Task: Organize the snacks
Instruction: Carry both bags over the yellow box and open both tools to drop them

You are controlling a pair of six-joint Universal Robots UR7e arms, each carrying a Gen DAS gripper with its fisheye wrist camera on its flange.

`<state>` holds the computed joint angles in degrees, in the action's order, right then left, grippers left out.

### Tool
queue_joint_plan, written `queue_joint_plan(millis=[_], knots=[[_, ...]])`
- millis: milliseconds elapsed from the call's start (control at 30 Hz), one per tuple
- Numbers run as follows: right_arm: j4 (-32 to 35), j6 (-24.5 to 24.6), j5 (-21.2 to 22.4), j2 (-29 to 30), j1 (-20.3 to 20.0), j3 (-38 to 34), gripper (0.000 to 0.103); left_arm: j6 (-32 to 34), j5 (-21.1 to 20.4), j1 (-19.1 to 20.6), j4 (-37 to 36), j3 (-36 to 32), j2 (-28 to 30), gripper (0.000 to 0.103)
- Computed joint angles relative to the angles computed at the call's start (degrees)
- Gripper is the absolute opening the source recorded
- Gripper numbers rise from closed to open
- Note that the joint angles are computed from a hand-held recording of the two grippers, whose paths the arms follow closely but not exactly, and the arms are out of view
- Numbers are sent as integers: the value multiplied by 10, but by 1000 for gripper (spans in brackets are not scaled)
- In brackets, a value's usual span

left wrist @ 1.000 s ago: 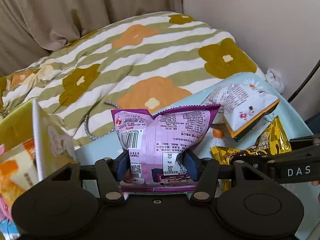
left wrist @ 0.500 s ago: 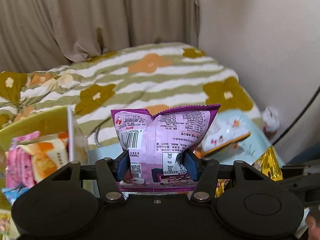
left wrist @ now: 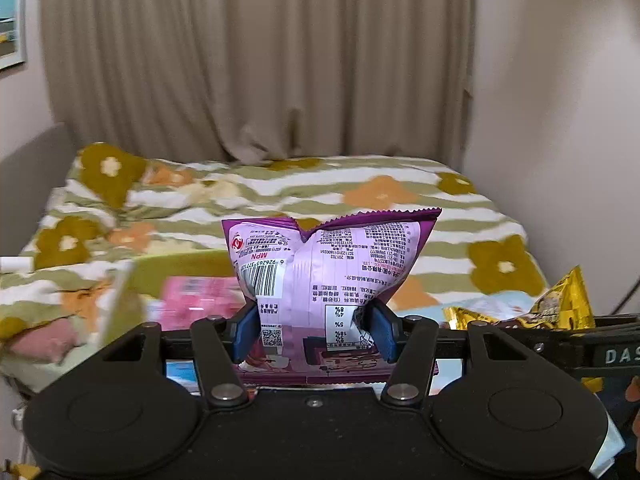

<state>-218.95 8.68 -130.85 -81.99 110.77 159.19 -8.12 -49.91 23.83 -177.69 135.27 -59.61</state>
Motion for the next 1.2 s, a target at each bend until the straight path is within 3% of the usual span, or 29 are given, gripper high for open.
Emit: queue_joint_plan(millis=[200, 500, 567, 600, 633, 700, 800, 1200], knots=[[-28, 17, -10, 126, 56, -85, 72, 44, 15, 53, 19, 5, -59, 61], [-30, 45, -21, 263, 67, -196, 72, 123, -27, 159, 31, -45, -53, 62], [-22, 52, -29, 278, 67, -211, 72, 128, -47, 180, 48, -58, -51, 66], [-15, 59, -35, 284, 70, -217, 72, 129, -54, 187, 51, -63, -50, 77], [-9, 64, -38, 288, 70, -220, 72, 128, -54, 191, 46, -62, -50, 92], [8, 73, -46, 292, 71, -228, 72, 133, -56, 195, 29, -56, -54, 99], [31, 83, -61, 295, 75, -234, 72, 126, -60, 198, 27, -42, -74, 100], [100, 90, -59, 277, 80, -230, 73, 74, -1, 154, -1, 34, -150, 102]])
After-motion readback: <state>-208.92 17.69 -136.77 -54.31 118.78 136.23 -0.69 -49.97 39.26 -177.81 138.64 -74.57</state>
